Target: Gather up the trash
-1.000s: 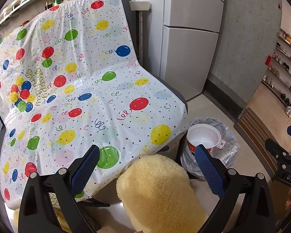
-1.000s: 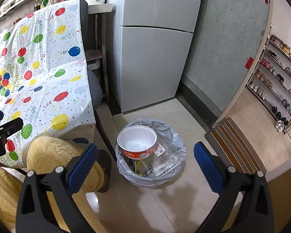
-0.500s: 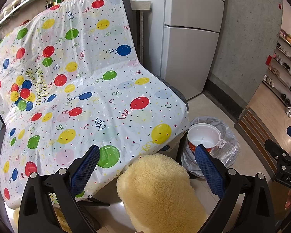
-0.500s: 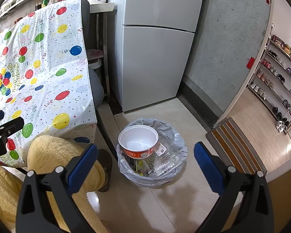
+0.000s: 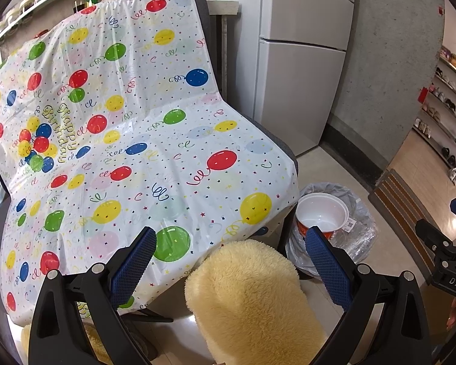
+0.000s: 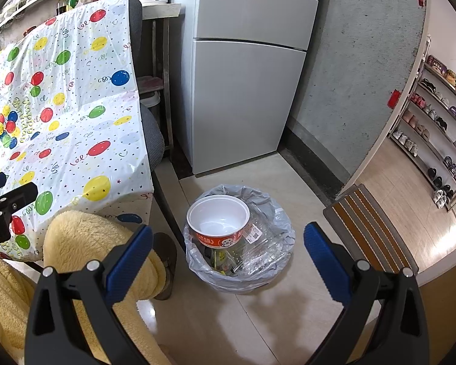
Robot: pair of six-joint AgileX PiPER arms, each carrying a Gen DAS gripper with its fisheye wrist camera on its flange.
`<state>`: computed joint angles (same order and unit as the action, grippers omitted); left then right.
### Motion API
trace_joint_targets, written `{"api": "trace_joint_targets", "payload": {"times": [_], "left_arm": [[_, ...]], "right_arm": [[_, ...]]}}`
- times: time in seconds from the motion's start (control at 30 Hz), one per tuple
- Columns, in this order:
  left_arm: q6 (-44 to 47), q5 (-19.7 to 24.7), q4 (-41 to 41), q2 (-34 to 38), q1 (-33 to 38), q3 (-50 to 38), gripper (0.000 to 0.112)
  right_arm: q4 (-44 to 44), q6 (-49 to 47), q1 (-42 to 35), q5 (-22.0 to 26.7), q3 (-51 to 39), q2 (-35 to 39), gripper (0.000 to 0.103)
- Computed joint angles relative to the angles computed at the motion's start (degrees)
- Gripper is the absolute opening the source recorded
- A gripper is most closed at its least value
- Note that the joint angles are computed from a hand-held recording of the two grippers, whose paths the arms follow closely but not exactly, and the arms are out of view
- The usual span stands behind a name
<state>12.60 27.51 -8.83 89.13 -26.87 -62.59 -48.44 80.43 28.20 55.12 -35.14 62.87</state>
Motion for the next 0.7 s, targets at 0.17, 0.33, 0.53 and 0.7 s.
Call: {"api": "trace_joint_targets", "payload": {"times": [0.17, 0.33, 0.53, 0.7], "left_arm": [[-0.2, -0.1, 0.2, 0.0, -0.1, 0.1, 0.097], [-0.3, -0.2, 0.3, 0.0, -0.1, 0.1, 0.097], [-0.2, -0.1, 0.3, -0.1, -0.1, 0.1, 0.097], [-1.1, -1.7, 1.7, -0.6, -0.3, 0.9, 0.097]], "right_arm": [[-0.1, 0.1, 0.0, 0.1, 0.0, 0.0, 0.097], [0.0, 0.1, 0.0, 0.1, 0.0, 0.1, 0.097], [-0.1, 0.2, -0.1, -0.1, 0.1, 0.1, 0.097], [-0.2, 0.4, 0.4, 0.2, 0.1, 0.1, 0.097]]}}
